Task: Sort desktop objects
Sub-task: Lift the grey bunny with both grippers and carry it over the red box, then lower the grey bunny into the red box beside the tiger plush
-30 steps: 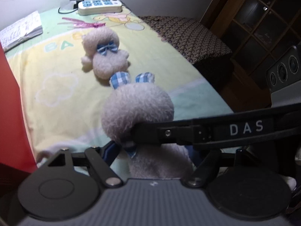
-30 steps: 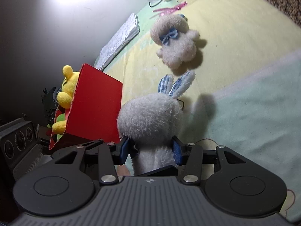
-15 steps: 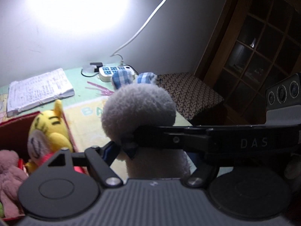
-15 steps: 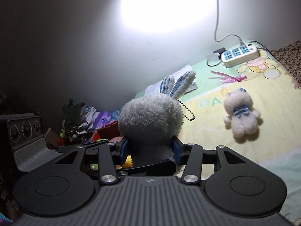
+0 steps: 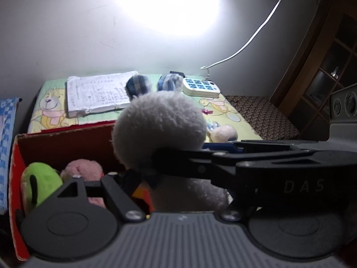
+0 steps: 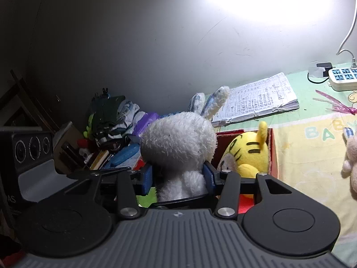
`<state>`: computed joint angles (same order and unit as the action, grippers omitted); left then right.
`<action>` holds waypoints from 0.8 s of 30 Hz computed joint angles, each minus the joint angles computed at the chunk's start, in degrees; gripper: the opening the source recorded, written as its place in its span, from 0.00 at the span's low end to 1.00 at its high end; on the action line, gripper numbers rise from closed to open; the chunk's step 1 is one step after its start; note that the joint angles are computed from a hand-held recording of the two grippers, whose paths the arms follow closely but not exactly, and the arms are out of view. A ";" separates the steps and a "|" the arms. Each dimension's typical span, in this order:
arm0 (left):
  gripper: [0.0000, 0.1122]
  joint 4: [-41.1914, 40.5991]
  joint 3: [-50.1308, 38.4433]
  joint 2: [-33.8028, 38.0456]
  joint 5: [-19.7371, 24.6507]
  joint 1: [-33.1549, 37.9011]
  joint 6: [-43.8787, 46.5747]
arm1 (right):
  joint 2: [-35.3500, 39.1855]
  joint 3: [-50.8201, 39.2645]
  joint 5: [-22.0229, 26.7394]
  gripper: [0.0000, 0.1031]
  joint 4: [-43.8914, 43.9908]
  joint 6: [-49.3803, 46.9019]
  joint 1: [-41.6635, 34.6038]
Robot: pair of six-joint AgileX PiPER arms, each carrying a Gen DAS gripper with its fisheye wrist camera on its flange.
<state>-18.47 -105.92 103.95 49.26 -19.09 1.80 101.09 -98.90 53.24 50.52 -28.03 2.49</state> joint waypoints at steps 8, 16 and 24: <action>0.68 -4.22 0.23 4.82 2.00 4.11 3.51 | 7.14 -9.89 2.62 0.47 -13.66 13.14 7.42; 0.67 -8.75 -1.90 9.39 6.52 6.32 7.04 | 14.61 -21.50 11.55 0.48 -24.83 21.77 10.39; 0.72 -10.65 -2.13 9.44 8.01 7.37 9.32 | 14.25 -20.28 11.19 0.52 -23.66 19.60 9.75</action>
<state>-29.12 -108.06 113.39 57.27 -11.72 11.13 115.33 -119.18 64.43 26.86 -8.43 12.23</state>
